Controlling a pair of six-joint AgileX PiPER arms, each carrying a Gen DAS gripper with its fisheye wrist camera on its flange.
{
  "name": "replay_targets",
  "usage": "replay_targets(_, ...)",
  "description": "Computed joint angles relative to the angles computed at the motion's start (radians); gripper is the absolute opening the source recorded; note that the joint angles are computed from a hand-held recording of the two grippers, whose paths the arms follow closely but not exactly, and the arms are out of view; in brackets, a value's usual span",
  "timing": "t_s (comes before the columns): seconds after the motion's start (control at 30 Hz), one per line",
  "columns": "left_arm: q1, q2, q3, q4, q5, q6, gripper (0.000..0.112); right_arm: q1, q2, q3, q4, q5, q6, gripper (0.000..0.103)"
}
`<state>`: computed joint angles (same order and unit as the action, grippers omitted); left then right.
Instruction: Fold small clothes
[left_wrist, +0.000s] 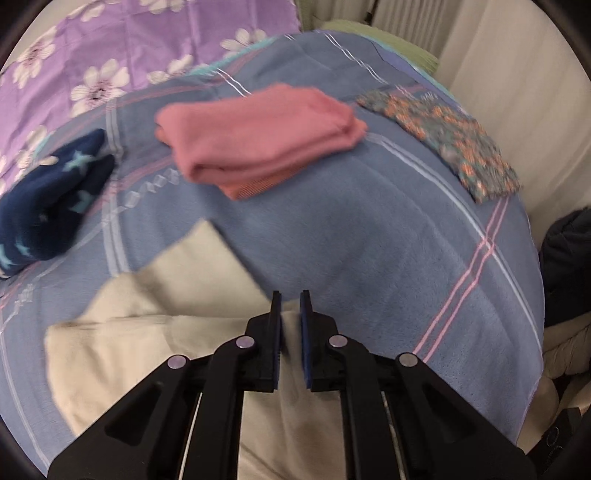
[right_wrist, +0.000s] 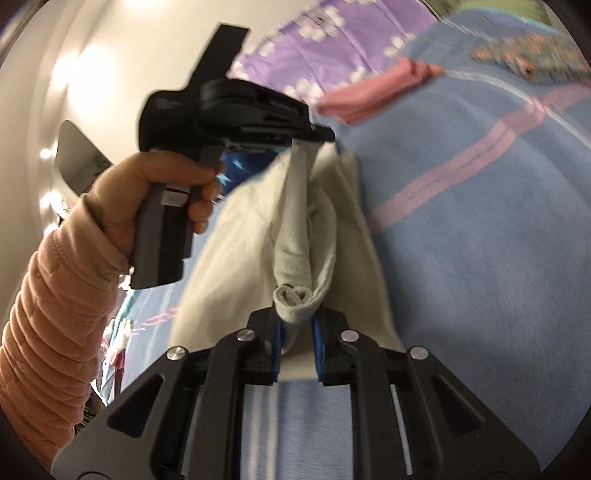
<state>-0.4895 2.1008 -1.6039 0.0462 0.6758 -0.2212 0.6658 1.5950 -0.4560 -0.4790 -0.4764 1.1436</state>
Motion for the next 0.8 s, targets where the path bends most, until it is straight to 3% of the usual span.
replay_targets(0.07, -0.009, 0.003, 0.023, 0.005, -0.028, 0.015, 0.032, -0.017, 0.013, 0.028, -0.018, -0.037, 0.028, 0.023)
replay_targets(0.1, -0.014, -0.018, 0.060, 0.011, -0.065, 0.025, 0.036, -0.029, 0.013, 0.044, -0.032, -0.066, 0.030, 0.024)
replay_targets(0.2, -0.024, -0.114, 0.179, 0.056, -0.156, 0.000, 0.048, -0.057, -0.030, 0.081, -0.059, -0.098, 0.022, 0.041)
replay_targets(0.27, -0.037, -0.210, 0.289, 0.134, -0.216, -0.061, 0.058, -0.041, -0.055, 0.079, -0.018, -0.062, -0.027, 0.047)
replay_targets(0.43, -0.043, -0.497, 0.633, 0.309, -0.319, -0.205, 0.066, -0.004, -0.046, 0.034, 0.007, 0.020, -0.080, 0.047)
replay_targets(0.5, -0.030, -0.603, 0.779, 0.391, -0.343, -0.316, 0.066, 0.030, -0.032, 0.007, 0.084, 0.085, -0.140, 0.033)
replay_targets(0.53, -0.024, -0.640, 0.837, 0.432, -0.349, -0.365, 0.066, 0.040, -0.032, -0.002, 0.140, 0.114, -0.188, 0.010)
replay_targets(0.6, -0.019, -0.698, 0.946, 0.575, -0.347, -0.524, 0.066, 0.047, -0.047, 0.020, 0.213, 0.082, -0.240, 0.009)
replay_targets(0.67, -0.011, -0.736, 1.025, 0.617, -0.353, -0.578, 0.066, 0.078, -0.110, 0.046, 0.398, 0.101, -0.423, 0.008)
replay_targets(0.73, 0.036, -0.752, 1.096, 0.511, -0.418, -0.474, 0.067, 0.101, -0.162, 0.031, 0.554, 0.201, -0.623, 0.005)
replay_targets(0.8, 0.089, -0.726, 1.150, 0.312, -0.509, -0.278, 0.068, 0.118, -0.146, -0.002, 0.728, 0.293, -0.823, 0.005)
